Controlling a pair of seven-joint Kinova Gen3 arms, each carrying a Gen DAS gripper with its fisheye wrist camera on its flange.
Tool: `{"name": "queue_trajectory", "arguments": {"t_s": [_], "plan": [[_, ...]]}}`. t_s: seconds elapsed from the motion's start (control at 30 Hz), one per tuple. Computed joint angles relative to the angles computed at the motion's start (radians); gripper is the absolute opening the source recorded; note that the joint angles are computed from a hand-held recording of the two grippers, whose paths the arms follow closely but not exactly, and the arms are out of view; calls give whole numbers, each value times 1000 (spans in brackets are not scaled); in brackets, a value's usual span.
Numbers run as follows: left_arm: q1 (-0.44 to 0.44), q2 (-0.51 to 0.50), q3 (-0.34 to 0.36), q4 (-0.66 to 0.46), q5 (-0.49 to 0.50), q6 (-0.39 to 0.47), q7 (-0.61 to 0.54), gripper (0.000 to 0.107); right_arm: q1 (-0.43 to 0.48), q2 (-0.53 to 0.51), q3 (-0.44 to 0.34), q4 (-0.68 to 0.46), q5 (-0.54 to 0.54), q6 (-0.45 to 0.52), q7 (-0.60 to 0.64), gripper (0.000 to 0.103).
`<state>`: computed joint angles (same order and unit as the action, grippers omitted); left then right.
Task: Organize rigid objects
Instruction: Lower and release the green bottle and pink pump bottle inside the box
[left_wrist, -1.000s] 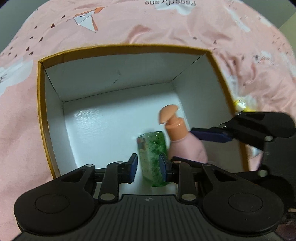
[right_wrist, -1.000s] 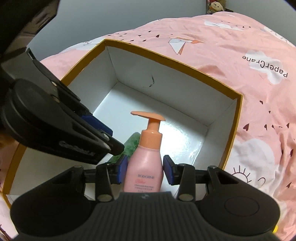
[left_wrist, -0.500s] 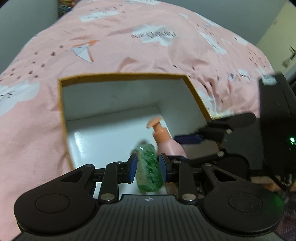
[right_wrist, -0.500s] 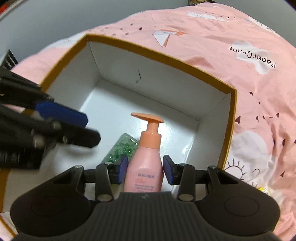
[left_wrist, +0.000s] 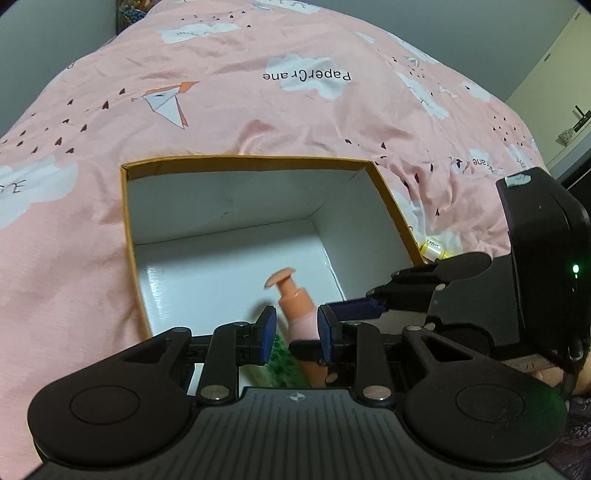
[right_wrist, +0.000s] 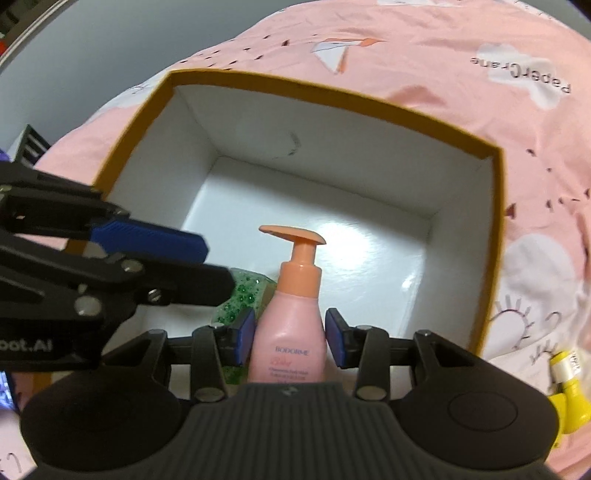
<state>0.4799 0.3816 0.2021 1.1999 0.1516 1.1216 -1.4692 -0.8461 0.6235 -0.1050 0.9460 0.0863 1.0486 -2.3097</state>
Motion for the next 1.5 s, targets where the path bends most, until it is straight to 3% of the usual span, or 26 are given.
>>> {"name": "queue_trajectory", "arguments": {"t_s": [0.07, 0.13, 0.17, 0.23, 0.4, 0.63, 0.77, 0.93, 1.07, 1.3, 1.5], "plan": [[-8, -9, 0, 10, 8, -9, -3, 31, 1, 8, -5, -12, -9, -9, 1, 40], [-17, -16, 1, 18, 19, -15, -5, 31, 6, 10, -12, -18, -26, -17, -5, 26], [-20, -18, 2, 20, 24, -14, -8, 31, 22, 8, -25, -10, -50, -37, 0, 24], [-22, -16, 4, 21, 27, -9, -10, 31, 29, 11, -31, -18, -81, -34, -15, 24], [-9, -6, 9, 13, 6, 7, -52, 31, -15, 53, 6, -110, -40, 88, -28, 24], [51, 44, 5, -61, -84, 70, -127, 31, 7, 14, -19, -23, -73, 74, -43, 20], [79, 82, -8, -124, -117, 123, -146, 30, -37, -9, 15, 10, 1, 48, -78, 33], [87, 88, -15, -144, -127, 130, -173, 30, -30, 0, 8, 0, 7, 62, -110, 33], [80, 89, -11, -147, -110, 142, -195, 30, -14, 24, -16, -23, -10, 59, -58, 41], [119, 119, -28, -177, -146, 190, -186, 30, 3, 30, -38, -29, -44, 75, 66, 41], [167, 160, -50, -245, -220, 270, -165, 30, -22, 18, -19, -6, -33, 60, 70, 41]]}}
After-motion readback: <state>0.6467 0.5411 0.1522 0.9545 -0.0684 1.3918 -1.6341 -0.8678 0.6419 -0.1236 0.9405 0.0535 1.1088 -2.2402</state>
